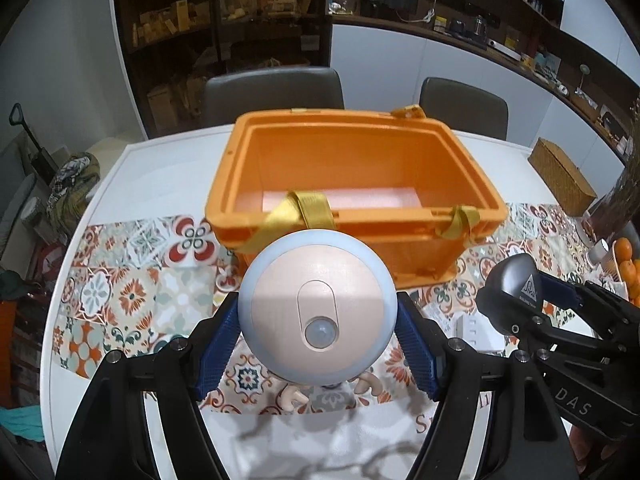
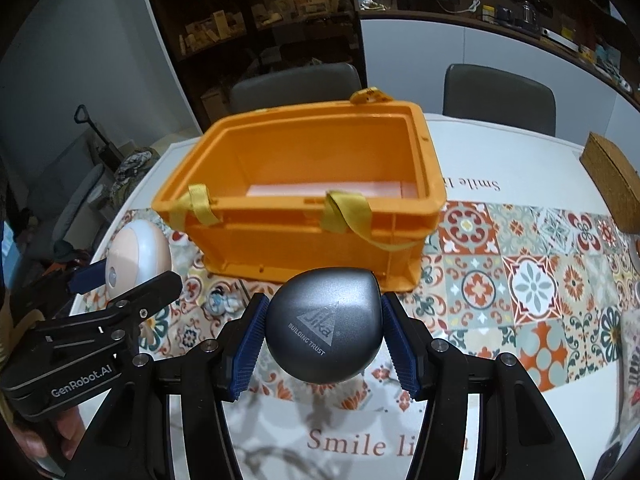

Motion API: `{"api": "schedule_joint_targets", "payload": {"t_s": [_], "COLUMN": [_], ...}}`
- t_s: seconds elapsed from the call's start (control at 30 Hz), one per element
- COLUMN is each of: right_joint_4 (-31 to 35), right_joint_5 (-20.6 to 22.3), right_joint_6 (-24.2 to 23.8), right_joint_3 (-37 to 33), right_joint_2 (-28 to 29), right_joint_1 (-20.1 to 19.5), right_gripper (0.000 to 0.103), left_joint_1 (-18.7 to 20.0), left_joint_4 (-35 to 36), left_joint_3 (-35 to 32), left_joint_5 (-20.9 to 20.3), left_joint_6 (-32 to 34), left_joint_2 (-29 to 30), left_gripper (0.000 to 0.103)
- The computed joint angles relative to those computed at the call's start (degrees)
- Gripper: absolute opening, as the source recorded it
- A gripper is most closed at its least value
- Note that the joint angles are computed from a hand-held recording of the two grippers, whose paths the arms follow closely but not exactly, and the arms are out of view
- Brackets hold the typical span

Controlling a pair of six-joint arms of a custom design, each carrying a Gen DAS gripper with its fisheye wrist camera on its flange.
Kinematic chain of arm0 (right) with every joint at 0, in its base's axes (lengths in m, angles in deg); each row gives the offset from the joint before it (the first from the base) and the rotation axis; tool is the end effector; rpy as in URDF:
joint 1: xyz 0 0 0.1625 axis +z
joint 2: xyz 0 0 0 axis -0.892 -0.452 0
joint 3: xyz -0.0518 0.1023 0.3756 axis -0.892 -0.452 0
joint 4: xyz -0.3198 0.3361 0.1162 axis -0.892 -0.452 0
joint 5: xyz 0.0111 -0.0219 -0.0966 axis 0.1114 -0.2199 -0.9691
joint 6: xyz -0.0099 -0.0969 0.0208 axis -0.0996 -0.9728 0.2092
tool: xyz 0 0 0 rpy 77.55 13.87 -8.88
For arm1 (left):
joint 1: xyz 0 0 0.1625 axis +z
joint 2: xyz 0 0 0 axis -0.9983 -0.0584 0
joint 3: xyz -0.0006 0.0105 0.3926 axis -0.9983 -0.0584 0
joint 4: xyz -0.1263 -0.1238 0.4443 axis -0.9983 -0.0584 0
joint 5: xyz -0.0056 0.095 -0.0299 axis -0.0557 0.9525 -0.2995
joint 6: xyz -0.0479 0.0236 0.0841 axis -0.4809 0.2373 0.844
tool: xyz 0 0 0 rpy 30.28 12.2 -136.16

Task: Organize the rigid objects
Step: 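Carry the pink lamp and grey case together over the orange crate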

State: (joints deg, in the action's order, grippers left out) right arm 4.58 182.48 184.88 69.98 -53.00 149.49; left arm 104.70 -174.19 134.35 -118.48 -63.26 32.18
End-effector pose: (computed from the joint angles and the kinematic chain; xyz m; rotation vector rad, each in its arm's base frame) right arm 0.0619 -0.2407 0.3325 -0.0912 -2.2433 0.9928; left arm -0.4347 -0.3401 -0.0144 0.9860 2.4103 -0.4755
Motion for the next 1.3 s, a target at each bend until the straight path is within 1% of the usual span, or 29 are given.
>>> {"api": "schedule_joint_targets", "payload": {"t_s": [0.2,0.53,0.9,1.0,1.17,1.3], "right_joint_4": [-0.67,-1.52,-1.87,-1.38,-0.57,-0.05], "right_joint_5": [-0.33,1.32,5.29,5.49,4.45,4.76], "right_joint_6": [-0.30,-0.33,0.72,0.86,1.32,1.61], "right_joint_3": [-0.94,-3.70,-9.07,-10.56,-12.84,-14.38], "right_joint_2": [0.68,3.67,9.49,11.09,13.24,15.07], "right_joint_1": [0.53,2.62,5.67,5.56,4.62,4.50], "right_gripper": [0.057,0.057,0.057,0.057,0.057,0.057], "left_joint_1": [0.33,1.36,2.64,3.12,3.99,4.91], "left_joint_4": [-0.33,-0.54,-1.36,-1.31,-0.33,-0.12], "left_joint_3": [-1.17,-3.39,-6.98,-8.12,-10.27,-12.10], "left_joint_5": [0.75,1.30,2.28,2.28,2.74,2.40], "left_joint_6": [0.58,1.74,5.19,6.07,7.42,8.60], "left_joint_2": [0.29,1.04,3.00,3.72,5.28,6.59], "left_gripper": [0.074,0.074,0.074,0.074,0.074,0.074]}}
